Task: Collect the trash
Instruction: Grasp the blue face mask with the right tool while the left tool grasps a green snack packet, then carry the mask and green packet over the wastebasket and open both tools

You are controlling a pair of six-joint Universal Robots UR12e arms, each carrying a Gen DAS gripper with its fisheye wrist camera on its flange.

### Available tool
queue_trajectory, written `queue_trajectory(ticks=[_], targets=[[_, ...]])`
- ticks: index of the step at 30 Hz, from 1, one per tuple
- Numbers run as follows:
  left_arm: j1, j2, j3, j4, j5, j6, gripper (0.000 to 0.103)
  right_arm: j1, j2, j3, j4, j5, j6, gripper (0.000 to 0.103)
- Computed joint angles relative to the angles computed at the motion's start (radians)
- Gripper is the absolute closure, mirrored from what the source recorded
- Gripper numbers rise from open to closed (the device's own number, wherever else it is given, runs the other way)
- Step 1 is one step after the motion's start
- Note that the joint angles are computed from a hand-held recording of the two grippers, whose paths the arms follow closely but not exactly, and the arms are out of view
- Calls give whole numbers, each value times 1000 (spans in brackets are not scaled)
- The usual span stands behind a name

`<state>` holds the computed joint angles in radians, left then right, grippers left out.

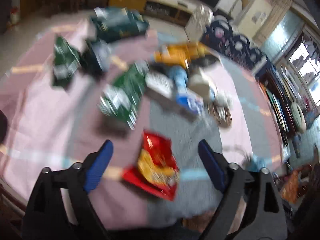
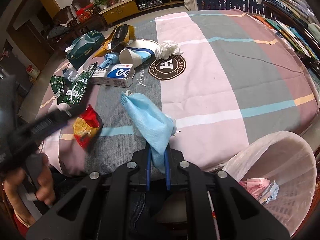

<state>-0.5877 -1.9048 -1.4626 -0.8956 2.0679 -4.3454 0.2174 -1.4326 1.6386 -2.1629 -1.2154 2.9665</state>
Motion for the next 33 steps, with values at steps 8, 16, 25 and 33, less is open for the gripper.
queue_trajectory(ticks=[8, 16, 25, 33], targets=[[87, -50, 96, -266, -2, 201, 13, 8, 1, 4, -9, -8, -31, 91], [98, -55, 59, -170, -66, 239, 85, 11, 10, 5, -8, -23, -15, 91], [23, 10, 16, 2, 92, 113, 87, -23, -27, 16, -104, -13, 29, 91], [-119, -103, 164, 114, -18, 270, 87, -111, -75, 33, -141, 9, 74, 91]])
